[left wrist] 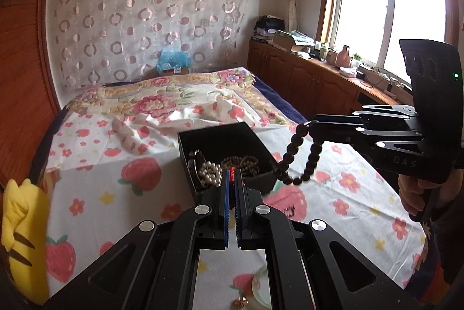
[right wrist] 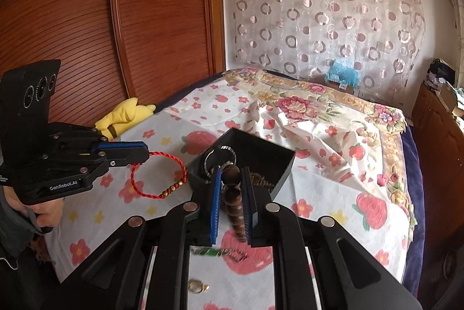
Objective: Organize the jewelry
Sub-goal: 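Carry both bracelets over the black box and lower them inside, then open both tools to drop the bracelets into the box and withdraw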
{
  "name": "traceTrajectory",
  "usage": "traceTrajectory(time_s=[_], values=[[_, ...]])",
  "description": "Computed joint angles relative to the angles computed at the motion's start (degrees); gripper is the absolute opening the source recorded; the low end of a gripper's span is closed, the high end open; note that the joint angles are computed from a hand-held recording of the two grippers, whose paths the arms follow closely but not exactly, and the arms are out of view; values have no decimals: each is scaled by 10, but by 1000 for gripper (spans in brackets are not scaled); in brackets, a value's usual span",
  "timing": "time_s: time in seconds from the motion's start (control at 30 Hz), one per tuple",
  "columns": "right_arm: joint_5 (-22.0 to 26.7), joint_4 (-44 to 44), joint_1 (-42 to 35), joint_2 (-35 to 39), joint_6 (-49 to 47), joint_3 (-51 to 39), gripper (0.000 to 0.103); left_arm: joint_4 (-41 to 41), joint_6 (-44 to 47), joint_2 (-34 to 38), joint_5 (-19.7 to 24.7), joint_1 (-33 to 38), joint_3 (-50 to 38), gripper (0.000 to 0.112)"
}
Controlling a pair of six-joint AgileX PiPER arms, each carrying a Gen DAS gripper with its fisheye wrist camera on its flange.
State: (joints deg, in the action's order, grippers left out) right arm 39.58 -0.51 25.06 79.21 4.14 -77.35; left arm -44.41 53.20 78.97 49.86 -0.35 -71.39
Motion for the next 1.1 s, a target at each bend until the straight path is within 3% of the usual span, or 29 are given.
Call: traceTrajectory(time_s=[0.43, 0.83, 0.97, 1.1], values=[[-19, 88, -59, 85, -83, -86, 15, 24, -40, 72, -5, -29, -93, 2], [-23, 128, -80, 141, -114, -89, 16, 60, -77, 139, -17, -59, -155, 2], [-29, 127, -84, 135, -112, -73, 27, 74, -89, 161, -25, -73, -173, 2], [-42, 126, -89, 119, -107, -45, 27, 82, -90, 176, -32, -81, -178, 2]])
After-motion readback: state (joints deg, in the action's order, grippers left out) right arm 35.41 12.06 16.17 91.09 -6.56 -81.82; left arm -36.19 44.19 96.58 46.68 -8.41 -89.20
